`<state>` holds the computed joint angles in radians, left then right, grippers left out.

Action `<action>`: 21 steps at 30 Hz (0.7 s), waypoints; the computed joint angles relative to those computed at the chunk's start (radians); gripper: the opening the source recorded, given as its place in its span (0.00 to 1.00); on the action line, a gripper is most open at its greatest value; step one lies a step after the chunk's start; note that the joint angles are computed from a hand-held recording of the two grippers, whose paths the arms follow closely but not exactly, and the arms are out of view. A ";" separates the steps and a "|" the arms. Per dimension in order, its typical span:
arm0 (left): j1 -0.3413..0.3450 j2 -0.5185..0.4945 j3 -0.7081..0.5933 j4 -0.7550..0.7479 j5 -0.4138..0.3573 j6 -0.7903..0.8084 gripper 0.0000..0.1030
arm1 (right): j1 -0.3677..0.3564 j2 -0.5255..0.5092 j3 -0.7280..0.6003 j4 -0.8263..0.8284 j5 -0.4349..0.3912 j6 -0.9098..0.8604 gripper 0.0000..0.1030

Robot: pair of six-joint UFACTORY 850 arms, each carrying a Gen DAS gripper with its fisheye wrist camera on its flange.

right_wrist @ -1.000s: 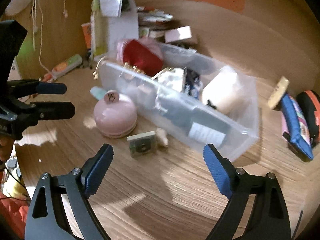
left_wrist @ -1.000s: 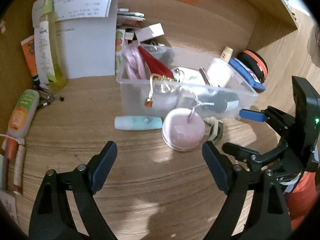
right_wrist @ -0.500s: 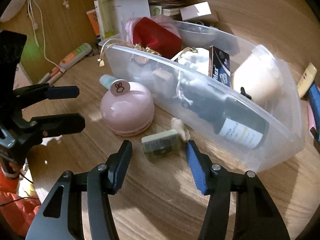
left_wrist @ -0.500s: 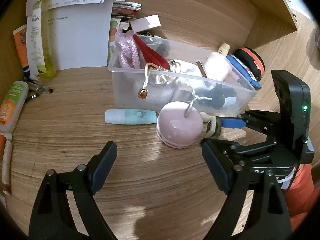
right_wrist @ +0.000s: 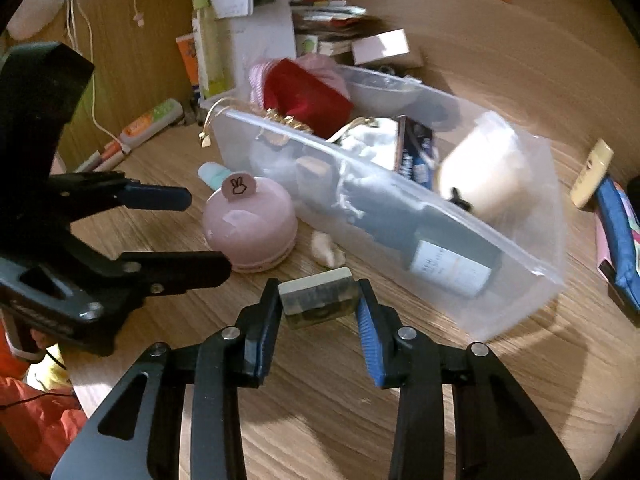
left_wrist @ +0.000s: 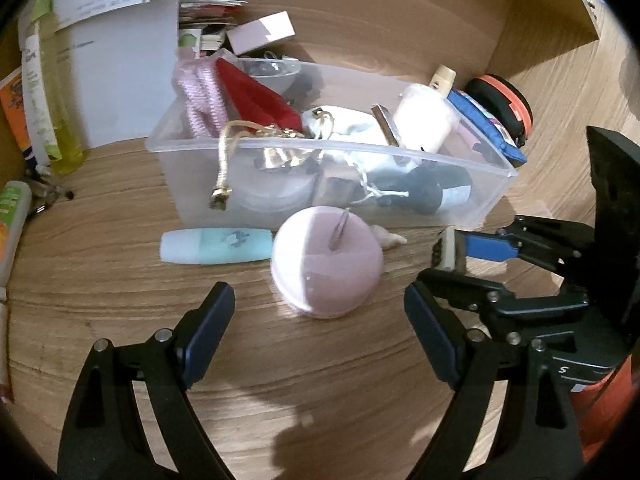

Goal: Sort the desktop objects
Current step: 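Grasp the pink round compact with the left gripper and lift it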

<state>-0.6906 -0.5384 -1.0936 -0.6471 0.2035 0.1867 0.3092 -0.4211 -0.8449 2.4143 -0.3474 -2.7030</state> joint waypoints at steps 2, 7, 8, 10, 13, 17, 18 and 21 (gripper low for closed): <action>-0.002 -0.010 -0.019 -0.090 -0.014 0.087 0.83 | -0.011 0.011 0.012 -0.006 -0.015 0.006 0.32; -0.006 -0.038 -0.067 -0.338 -0.041 0.310 0.69 | -0.035 0.043 0.048 0.019 -0.072 -0.025 0.32; -0.008 -0.045 -0.077 -0.404 -0.041 0.372 0.67 | -0.038 0.050 0.053 0.020 -0.079 -0.024 0.32; -0.011 -0.051 -0.087 -0.472 -0.038 0.435 0.65 | -0.048 0.061 0.065 0.012 -0.096 -0.023 0.32; -0.013 -0.059 -0.098 -0.559 -0.027 0.528 0.61 | -0.054 0.069 0.075 0.011 -0.107 -0.032 0.32; -0.022 -0.061 -0.099 -0.576 -0.001 0.552 0.61 | -0.055 0.074 0.083 0.029 -0.116 -0.052 0.32; -0.025 -0.060 -0.096 -0.581 0.007 0.560 0.61 | -0.054 0.075 0.084 0.034 -0.116 -0.055 0.32; -0.032 -0.048 -0.079 -0.531 0.018 0.528 0.61 | -0.051 0.079 0.088 0.062 -0.113 -0.073 0.32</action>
<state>-0.7222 -0.5860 -1.1730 -1.1785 0.2211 0.7147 0.2581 -0.3420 -0.7569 2.4764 -0.4608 -2.7763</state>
